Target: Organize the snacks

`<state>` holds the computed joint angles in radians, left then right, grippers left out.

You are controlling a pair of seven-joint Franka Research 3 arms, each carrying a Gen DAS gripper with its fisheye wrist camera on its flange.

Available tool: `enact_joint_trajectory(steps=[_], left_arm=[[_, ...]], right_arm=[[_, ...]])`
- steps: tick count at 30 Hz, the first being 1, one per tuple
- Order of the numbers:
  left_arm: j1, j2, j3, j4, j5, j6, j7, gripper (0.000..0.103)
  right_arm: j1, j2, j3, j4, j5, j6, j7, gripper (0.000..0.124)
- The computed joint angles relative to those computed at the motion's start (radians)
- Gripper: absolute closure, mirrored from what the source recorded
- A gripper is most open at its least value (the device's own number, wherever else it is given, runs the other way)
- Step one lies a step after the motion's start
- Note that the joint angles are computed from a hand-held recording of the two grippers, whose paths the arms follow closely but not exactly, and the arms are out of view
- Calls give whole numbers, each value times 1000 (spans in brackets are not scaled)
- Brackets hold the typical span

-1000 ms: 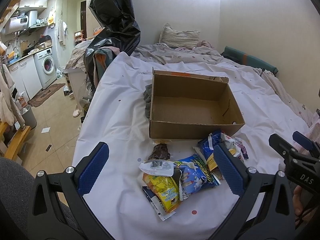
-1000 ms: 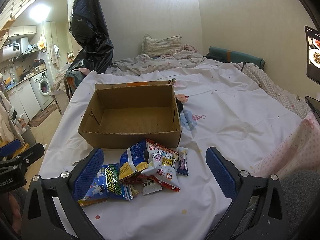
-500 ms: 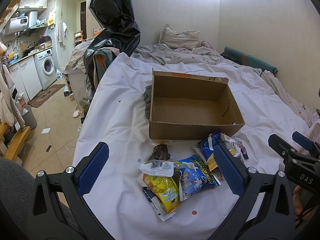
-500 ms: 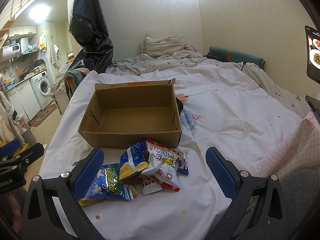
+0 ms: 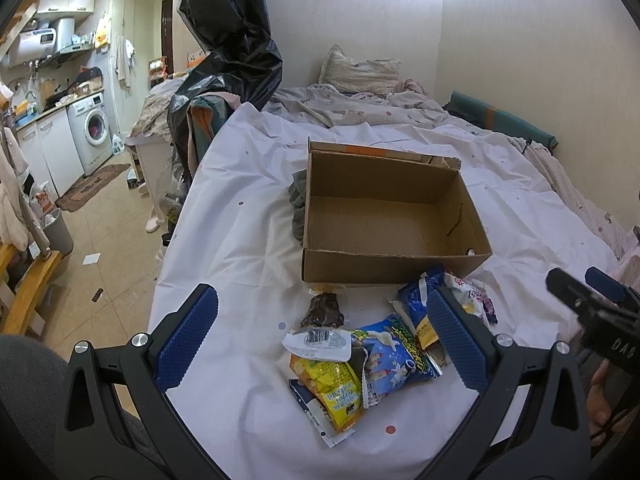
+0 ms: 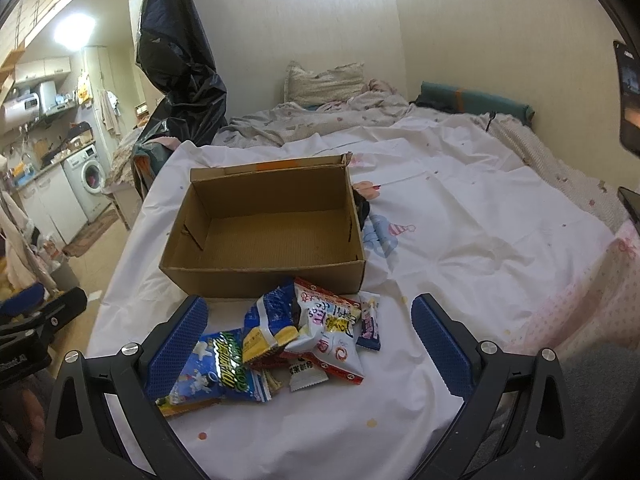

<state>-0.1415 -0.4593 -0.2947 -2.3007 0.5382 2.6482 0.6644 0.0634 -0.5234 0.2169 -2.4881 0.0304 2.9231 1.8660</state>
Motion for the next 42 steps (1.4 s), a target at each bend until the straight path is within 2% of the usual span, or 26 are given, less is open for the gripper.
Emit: enact_joint_trajectory(steps=[3,7,13,19,22,25,29,33,36,42], left_arm=[[-7,16,10,27,-16,-36,26,0],[-23,49,33,68,-56,-66,72,0],[-31,101,66,134,-110,-71,150,0],[-36,199,93,248,-221,-191,225,0],[-24,258,87,320,-225,-281,224,0],[-27,297,92,357,-246,-311,248,0],[-26,347,105,405,-307,-361,278,0],[-20,380,116,425,-378,-376,305,0],[-18,429,114,483,-402,-447,324,0],[-13,532,111,570,-446,-530,337,2]], right_arm=[[28,26,-42,35,27,-24,-24,21],[110,79,-141,108,112,-74,-125,21],[147,155,-203,211,212,-158,-263,21],[129,257,-223,328,286,-293,-327,21],[113,302,-226,373,310,-347,-337,21],[95,346,-226,413,314,-392,-328,21],[76,382,-224,445,304,-424,-305,21],[65,406,-227,460,308,-449,-284,21],[59,421,-232,470,329,-472,-278,21],[51,452,-234,493,346,-510,-254,21]])
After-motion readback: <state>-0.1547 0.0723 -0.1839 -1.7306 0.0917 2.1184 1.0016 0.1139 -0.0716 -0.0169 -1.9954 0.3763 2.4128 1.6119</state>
